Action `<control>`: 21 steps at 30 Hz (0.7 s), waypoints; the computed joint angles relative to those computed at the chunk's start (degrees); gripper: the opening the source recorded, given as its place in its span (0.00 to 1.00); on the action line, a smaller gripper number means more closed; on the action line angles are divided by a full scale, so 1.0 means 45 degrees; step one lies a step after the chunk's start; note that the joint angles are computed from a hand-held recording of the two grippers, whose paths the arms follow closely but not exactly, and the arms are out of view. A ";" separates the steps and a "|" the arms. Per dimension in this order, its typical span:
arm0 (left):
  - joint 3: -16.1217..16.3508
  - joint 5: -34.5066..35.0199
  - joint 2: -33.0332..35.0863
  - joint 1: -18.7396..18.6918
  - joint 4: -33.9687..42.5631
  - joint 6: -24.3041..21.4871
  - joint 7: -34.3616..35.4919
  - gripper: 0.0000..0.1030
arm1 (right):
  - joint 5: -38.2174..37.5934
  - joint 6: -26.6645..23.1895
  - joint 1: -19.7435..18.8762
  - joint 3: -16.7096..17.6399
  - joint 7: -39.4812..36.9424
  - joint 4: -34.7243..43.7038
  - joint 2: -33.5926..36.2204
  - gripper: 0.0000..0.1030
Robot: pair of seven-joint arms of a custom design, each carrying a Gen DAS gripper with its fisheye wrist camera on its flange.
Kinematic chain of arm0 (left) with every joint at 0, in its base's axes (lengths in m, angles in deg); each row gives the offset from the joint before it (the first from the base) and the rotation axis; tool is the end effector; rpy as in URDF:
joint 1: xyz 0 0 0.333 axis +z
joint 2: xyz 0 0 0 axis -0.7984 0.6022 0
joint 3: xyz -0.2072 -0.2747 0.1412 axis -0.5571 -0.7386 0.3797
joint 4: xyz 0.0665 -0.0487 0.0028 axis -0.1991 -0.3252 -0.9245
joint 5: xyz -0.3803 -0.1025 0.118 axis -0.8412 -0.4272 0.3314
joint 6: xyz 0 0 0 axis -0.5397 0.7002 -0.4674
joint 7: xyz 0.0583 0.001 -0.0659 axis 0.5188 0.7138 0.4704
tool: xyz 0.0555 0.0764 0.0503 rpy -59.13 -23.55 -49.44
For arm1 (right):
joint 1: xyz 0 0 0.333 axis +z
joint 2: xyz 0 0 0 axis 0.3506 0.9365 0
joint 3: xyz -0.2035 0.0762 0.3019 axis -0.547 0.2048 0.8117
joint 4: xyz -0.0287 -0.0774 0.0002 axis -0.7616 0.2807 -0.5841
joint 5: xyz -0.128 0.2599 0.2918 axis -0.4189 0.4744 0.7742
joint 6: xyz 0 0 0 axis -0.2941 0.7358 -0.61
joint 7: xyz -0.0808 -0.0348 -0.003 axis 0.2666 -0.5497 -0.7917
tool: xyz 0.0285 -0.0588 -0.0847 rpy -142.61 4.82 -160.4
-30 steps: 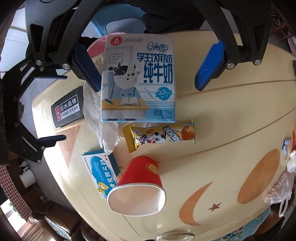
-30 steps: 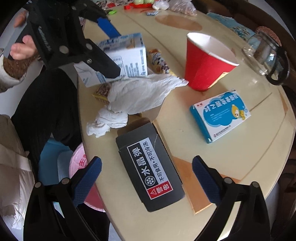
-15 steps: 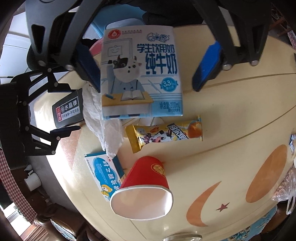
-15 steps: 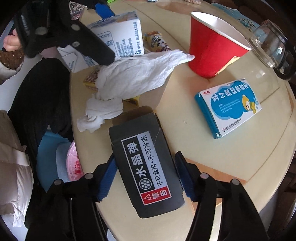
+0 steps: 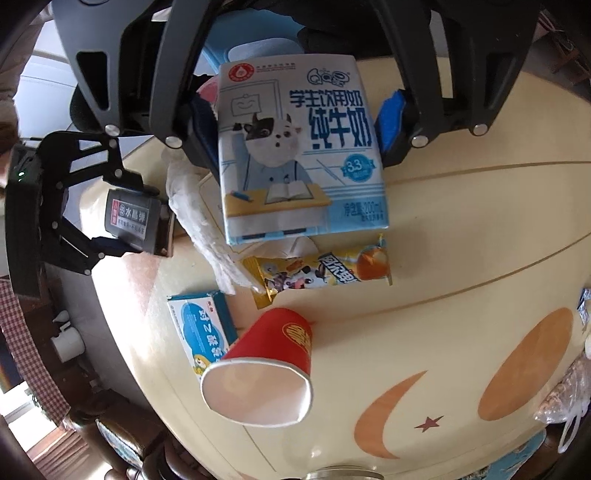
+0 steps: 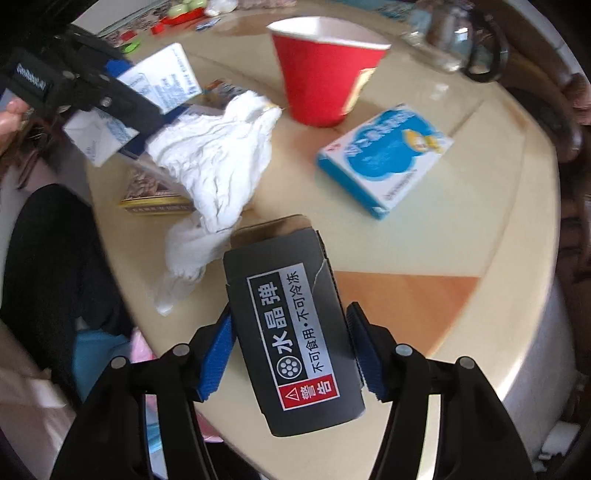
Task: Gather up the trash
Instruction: 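Lift and carry the milk carton and black box toward the pink trash bin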
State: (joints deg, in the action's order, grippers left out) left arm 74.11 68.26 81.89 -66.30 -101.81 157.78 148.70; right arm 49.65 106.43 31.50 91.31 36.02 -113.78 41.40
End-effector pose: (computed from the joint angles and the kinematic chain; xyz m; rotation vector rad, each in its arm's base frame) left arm 0.6159 -0.2938 0.6635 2.1805 -2.1665 0.3778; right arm 0.6241 0.1494 0.6098 -2.7423 0.7870 -0.1905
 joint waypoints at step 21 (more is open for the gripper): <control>0.0128 0.0326 -0.2519 0.0035 -0.2398 0.1557 -0.1031 0.66 | -0.0317 0.0422 -0.0332 -0.0221 0.3939 0.0188 -0.0904 0.56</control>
State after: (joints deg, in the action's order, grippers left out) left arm 74.69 69.72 70.56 -66.14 -112.60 164.78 144.06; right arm 48.22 108.33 30.01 90.31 53.74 -112.93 37.34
